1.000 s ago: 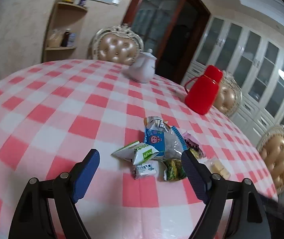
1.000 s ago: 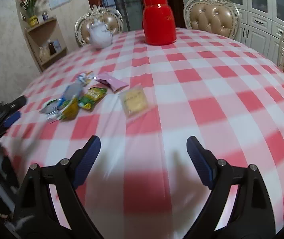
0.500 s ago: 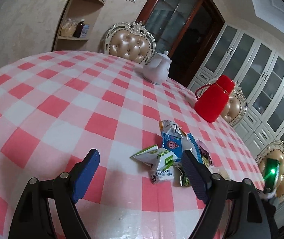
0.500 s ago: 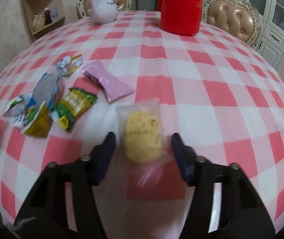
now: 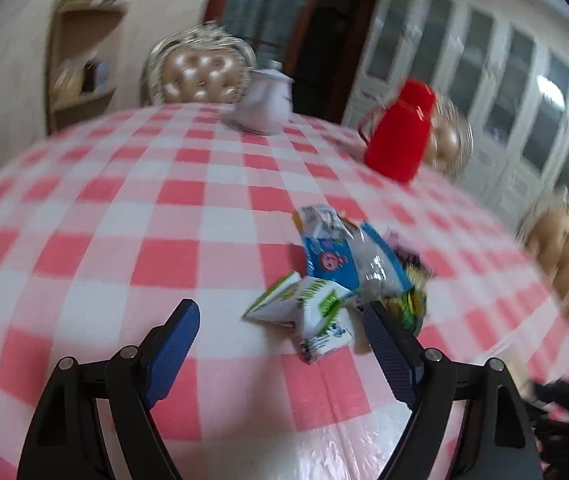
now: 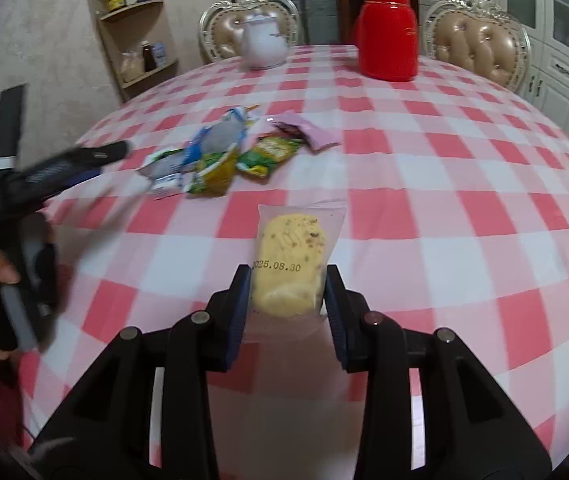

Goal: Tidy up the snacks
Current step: 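Grasp the clear yellow-cake bag with the right tool while the left grasps the white-green pack, then carry the yellow-cake bag and white-green pack to the white box and open both tools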

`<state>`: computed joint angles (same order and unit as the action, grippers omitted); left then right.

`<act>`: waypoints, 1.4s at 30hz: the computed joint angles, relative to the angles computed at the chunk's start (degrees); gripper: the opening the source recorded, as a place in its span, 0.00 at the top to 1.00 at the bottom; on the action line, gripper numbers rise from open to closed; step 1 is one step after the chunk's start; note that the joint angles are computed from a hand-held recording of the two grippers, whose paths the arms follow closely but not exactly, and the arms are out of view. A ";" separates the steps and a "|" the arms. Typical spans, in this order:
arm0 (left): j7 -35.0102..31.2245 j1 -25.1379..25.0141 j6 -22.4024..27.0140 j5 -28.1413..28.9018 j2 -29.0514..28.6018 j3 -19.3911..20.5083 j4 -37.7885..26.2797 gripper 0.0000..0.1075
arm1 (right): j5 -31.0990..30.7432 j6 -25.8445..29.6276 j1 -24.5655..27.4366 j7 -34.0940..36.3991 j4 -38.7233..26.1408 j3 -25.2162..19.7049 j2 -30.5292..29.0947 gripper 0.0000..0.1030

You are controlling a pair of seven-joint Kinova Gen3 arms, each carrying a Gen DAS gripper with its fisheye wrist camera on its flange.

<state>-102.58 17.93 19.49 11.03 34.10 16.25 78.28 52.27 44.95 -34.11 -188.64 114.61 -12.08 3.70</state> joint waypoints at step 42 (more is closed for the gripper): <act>8.84 0.78 -8.94 -4.13 -14.55 -2.41 20.99 0.77 | 8.40 2.94 -9.44 -10.99 -1.71 -1.55 3.71 0.61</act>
<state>-93.74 18.71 10.55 6.90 19.55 13.84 99.27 60.68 47.89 -43.56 -199.64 112.90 -13.63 7.41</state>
